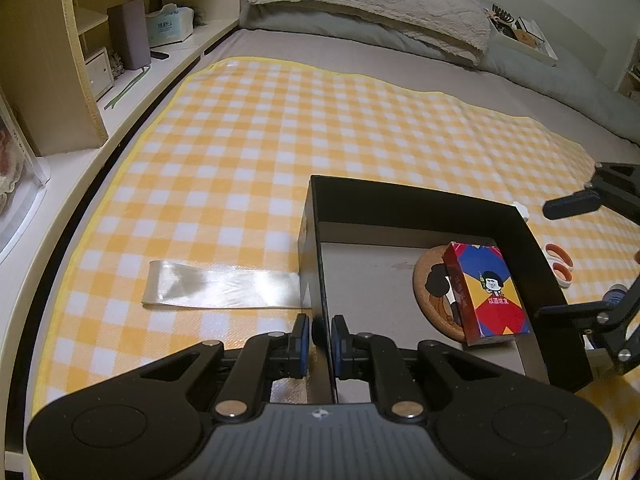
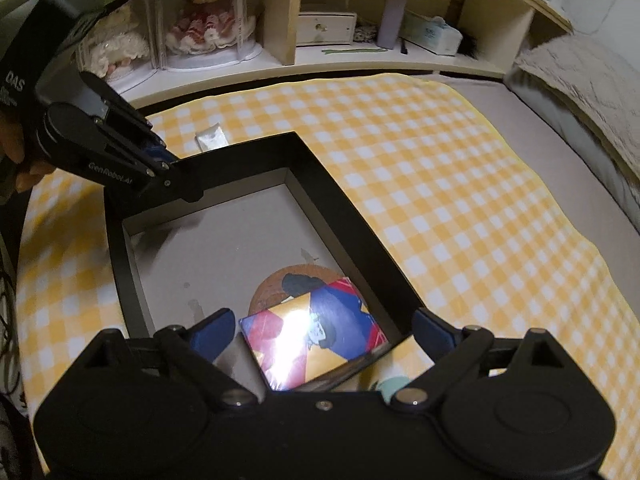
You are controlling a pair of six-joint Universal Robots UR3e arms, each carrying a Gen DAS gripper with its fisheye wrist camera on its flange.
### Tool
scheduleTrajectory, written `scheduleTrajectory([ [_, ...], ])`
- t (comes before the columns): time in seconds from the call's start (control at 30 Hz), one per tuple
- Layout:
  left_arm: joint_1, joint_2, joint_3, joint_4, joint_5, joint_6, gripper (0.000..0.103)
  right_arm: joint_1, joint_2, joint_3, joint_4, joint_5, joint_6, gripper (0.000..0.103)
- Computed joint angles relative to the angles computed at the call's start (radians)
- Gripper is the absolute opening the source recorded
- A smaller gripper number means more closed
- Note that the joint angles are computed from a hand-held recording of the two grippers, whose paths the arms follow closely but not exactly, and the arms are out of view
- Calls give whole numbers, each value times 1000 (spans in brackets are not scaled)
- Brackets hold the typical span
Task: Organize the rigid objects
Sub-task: 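Place the card box onto the coaster inside the black box, then grasp the blue bottle with silver cap with the right tool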
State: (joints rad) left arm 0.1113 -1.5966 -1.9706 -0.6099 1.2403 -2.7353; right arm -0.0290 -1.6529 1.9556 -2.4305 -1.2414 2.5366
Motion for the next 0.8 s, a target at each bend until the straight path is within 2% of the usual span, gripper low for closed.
scheduleTrajectory([
  [0.2, -7, -5, 15, -14, 12, -11, 13, -25, -60, 12, 58, 19, 43, 97],
  [0.43, -8, -13, 30, -30, 14, -19, 13, -125, -230, 60, 130, 108, 89, 101],
  [0.67, -26, -27, 46, -44, 46, -24, 13, -315, -480, 140, 221, 161, 69, 103],
  [0.8, -29, -27, 51, -55, 55, -33, 13, -472, -619, 171, 353, 181, 41, 103],
])
